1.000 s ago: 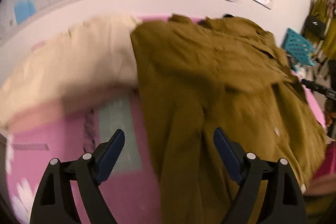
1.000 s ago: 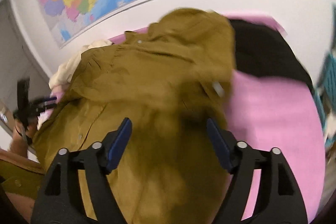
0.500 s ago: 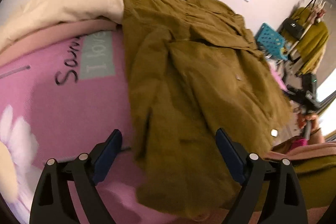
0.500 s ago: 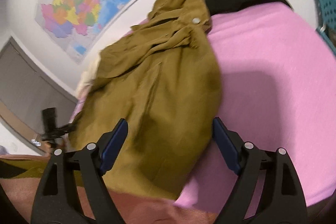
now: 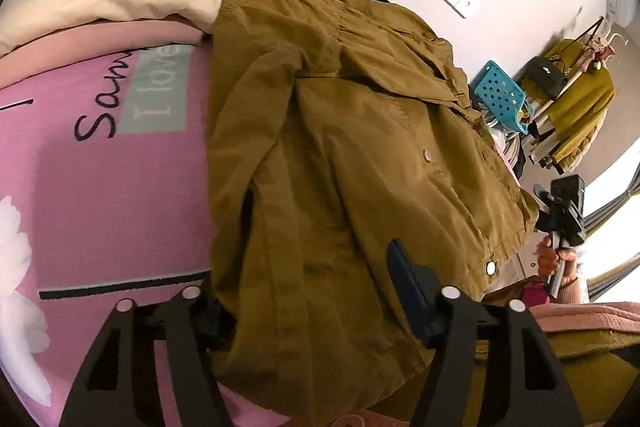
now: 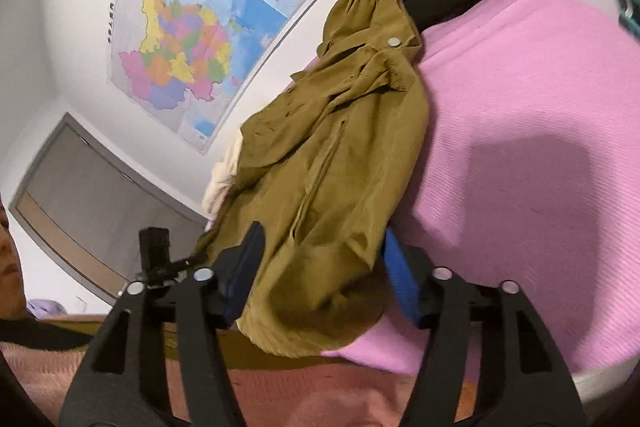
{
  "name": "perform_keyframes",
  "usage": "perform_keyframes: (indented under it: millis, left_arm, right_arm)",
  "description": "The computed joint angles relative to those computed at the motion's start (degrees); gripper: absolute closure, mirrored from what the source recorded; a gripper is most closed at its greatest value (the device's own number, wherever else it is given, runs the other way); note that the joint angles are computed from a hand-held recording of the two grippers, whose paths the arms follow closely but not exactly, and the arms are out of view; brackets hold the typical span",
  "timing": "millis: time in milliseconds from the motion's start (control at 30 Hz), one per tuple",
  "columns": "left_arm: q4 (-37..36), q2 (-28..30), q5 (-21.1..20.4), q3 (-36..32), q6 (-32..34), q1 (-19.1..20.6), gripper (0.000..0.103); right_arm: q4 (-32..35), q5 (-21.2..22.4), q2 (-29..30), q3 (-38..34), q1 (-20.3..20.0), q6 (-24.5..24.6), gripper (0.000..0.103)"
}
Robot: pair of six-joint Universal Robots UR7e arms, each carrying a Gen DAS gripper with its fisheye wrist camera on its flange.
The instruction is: Fold large clothes
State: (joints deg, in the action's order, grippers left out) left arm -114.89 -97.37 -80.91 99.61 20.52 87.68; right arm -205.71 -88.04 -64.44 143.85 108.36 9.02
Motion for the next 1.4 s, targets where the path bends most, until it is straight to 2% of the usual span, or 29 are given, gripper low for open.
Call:
perform_keyframes:
  millis: [67,167,233,267,300,333,367,400,433,567,667,733,800,833,867,967,1000,1067,1133,1167,1200,1233,1267,1300,1400]
  left_arm:
    - [0.49,0.31,-0.99,-0.61,-0.63,0.50,0.039]
    - [0.25,0.23,-1.45,-0.09,0.33,0.25,0.027]
    - [-0.98,-0.29,0.06,1.35,1.03,-0.94,0.020]
    - [-1.72,-0.53,0.98,1.98,1.10,-1.41,0.020]
    - [-2.22,-0.66,1.81,2.42,0.89,-1.86,0.022]
    - [-3.00,-0.85,2.95,2.89,0.50,-2.35,0.043]
    - [-3.07,-0.76,3.98,2.80,-0.43,-2.56,0.057]
    - [-1.93,-0.01,4.14,1.44,-3.52,-2.12,0.075]
    - [-1.25,0.35,2.87,0.33,-5.28,-1.34,0.088]
    - [-0.74,-1.26,-3.48,-1.30,-5.53,-0.57,0.091]
    - [1.30,-2.00,-9.00,-2.76,-4.19,0.21,0.092]
    - [2.18,-2.12,-8.01,-3.09,-3.65,0.29,0.090]
    - [4.22,-1.15,-5.95,-3.75,-3.79,1.12,0.086]
    - [5.09,-0.57,-5.03,-3.82,-4.39,1.64,0.085]
    - [5.81,-0.03,-4.72,-3.81,-4.54,2.23,0.083]
    - [7.60,0.93,-4.72,-4.03,-4.09,3.09,0.070]
    - [8.07,1.13,-5.75,-4.10,-3.56,3.38,0.060]
    - [7.94,0.84,-6.39,-3.56,-2.25,2.96,0.048]
    - [7.53,0.55,-5.48,-2.62,-1.27,1.87,0.045]
    - [6.83,0.31,-4.87,-1.77,-1.08,1.49,0.046]
    - [6.36,0.00,-4.44,-1.30,-0.77,1.32,0.057]
    - [6.32,0.13,-4.29,-1.25,-1.00,1.18,0.077]
    - [6.09,0.36,-4.19,-1.41,-1.79,1.14,0.083]
    - [5.90,0.59,-4.67,-1.73,-2.05,1.66,0.091]
    - [4.63,-0.31,-8.48,-2.41,-2.44,2.18,0.094]
  right_arm:
    - [0.95,-1.66,-0.77,0.31,0.73,1.28,0.043]
    - [4.09,-4.29,-1.06,-0.44,2.21,0.70,0.042]
    - [4.26,-4.61,-0.21,-1.00,2.78,-0.29,0.043]
    - [4.81,-3.88,0.60,-1.65,2.90,-0.53,0.048]
    - [4.70,-2.32,0.97,-1.54,2.39,-0.62,0.063]
    - [3.73,0.57,1.66,-1.38,1.14,0.49,0.074]
    - [2.01,3.04,2.04,-0.94,0.05,1.27,0.081]
    - [-0.26,4.09,2.10,-0.48,-0.23,1.51,0.087]
    - [-2.54,4.38,1.52,-0.08,0.34,1.09,0.091]
    - [-7.37,-0.31,-1.79,-0.53,6.98,-0.32,0.095]
    - [-7.95,0.38,-3.43,-1.11,10.01,-2.39,0.095]
    - [-5.30,-0.31,-4.21,-0.72,9.56,-2.30,0.094]
    - [-3.09,-0.18,-4.20,0.24,7.23,-1.27,0.078]
    - [-3.12,-0.70,-3.77,0.66,6.35,-0.28,0.075]
    - [-2.74,0.91,-3.09,1.36,4.33,0.19,0.069]
    - [-1.59,1.31,-1.23,2.31,1.54,0.41,0.053]
    - [-1.34,1.34,-0.74,2.37,1.26,0.32,0.045]
    - [-0.75,2.16,0.23,2.65,0.36,-0.13,0.044]
    - [-1.12,2.74,1.31,2.72,0.18,-0.93,0.045]
    - [-1.51,3.37,1.30,3.07,-0.07,-1.05,0.058]
    - [-2.76,3.69,1.64,3.28,-0.08,-0.94,0.079]
    - [-4.31,4.22,1.79,3.74,-0.12,-0.83,0.090]
    - [-6.70,5.82,1.70,4.61,-0.66,-0.71,0.096]
    - [-9.07,7.00,1.65,5.14,-0.59,-0.45,0.097]
    - [-13.30,6.19,1.24,4.22,2.87,0.08,0.099]
